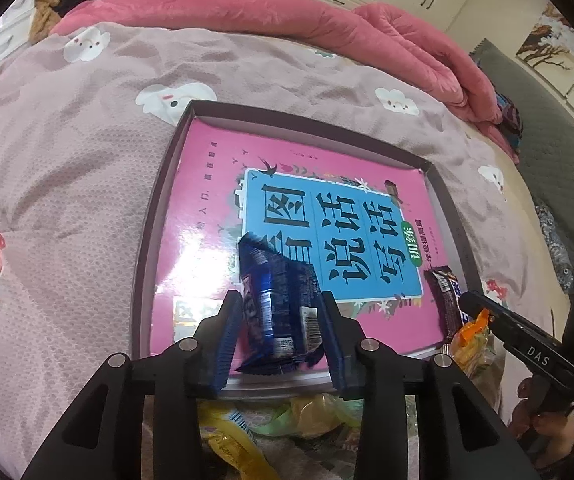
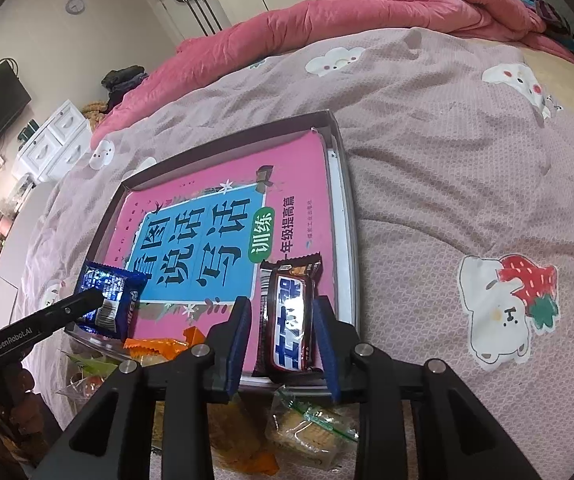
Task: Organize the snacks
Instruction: 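Lower the blue pack into the tray with the left tool while the right tool lowers the chocolate bar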
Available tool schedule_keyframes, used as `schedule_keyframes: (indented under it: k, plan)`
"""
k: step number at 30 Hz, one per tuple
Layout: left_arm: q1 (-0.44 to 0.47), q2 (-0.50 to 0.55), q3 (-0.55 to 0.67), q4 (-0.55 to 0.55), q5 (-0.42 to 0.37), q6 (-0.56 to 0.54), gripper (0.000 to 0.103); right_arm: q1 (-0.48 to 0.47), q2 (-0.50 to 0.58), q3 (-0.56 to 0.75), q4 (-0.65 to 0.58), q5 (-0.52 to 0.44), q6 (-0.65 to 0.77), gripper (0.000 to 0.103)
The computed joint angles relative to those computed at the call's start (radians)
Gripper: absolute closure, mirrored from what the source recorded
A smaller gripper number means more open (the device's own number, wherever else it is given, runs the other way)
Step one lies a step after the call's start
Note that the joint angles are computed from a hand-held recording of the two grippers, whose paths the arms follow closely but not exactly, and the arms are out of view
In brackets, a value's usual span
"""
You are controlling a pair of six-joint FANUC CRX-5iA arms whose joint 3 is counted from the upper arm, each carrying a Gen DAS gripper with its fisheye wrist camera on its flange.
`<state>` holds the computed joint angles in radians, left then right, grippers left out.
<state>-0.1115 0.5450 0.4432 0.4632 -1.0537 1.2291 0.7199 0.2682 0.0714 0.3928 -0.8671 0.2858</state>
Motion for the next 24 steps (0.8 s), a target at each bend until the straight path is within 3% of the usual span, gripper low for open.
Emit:
schedule_keyframes:
  k: [10,12,24]
  plan:
    - [0.005,-0.009,0.0,0.001,-0.005,0.006,0.059,0.003,-0.008,-0.011,0.034,-0.003,-0.022,0.065]
    - [0.007,-0.016,-0.004,0.003,0.0,0.004,0.051,0.006,-0.008,-0.011,0.046,-0.005,-0.024,0.064]
    - [0.021,-0.087,-0.06,0.043,0.051,-0.029,0.04,0.03,-0.019,-0.034,0.144,-0.003,-0.061,0.057]
